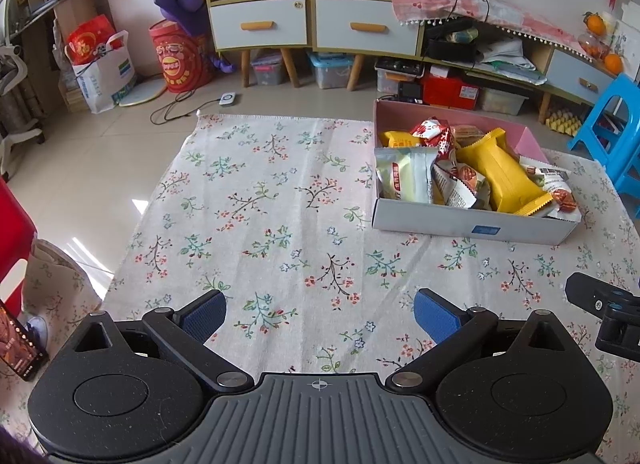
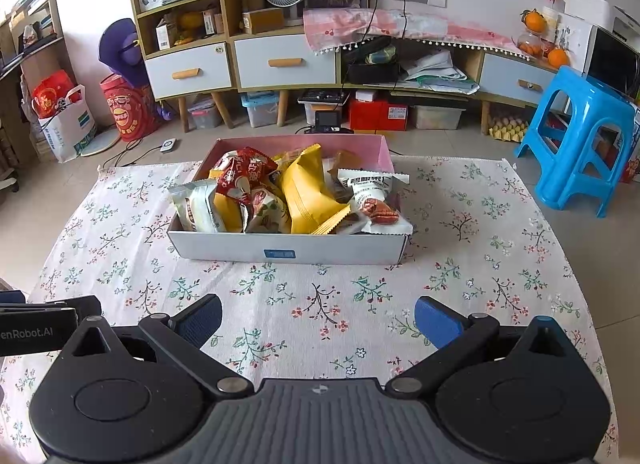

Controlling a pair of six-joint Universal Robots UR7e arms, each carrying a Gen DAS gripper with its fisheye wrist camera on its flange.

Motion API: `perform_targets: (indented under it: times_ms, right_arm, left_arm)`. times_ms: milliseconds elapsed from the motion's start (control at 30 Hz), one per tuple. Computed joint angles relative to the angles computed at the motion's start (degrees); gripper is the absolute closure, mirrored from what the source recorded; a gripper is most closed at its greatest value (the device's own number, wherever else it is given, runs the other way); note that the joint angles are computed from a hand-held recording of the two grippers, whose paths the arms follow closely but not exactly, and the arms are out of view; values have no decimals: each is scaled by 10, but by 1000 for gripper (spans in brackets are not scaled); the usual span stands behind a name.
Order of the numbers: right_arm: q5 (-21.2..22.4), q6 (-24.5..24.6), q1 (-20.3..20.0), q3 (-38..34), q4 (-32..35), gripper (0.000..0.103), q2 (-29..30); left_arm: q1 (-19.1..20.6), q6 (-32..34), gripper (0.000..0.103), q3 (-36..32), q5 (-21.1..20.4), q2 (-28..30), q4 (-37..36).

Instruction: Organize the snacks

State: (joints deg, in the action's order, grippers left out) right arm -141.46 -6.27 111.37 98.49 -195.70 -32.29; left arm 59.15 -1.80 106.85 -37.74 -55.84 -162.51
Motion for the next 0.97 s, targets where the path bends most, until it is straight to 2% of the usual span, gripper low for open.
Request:
perform_targets:
  times_ms: [967]
  right_arm:
    - [-5, 1, -1, 2, 3, 9, -1]
  left_arm:
    - [0, 18, 2, 3, -1, 1, -9]
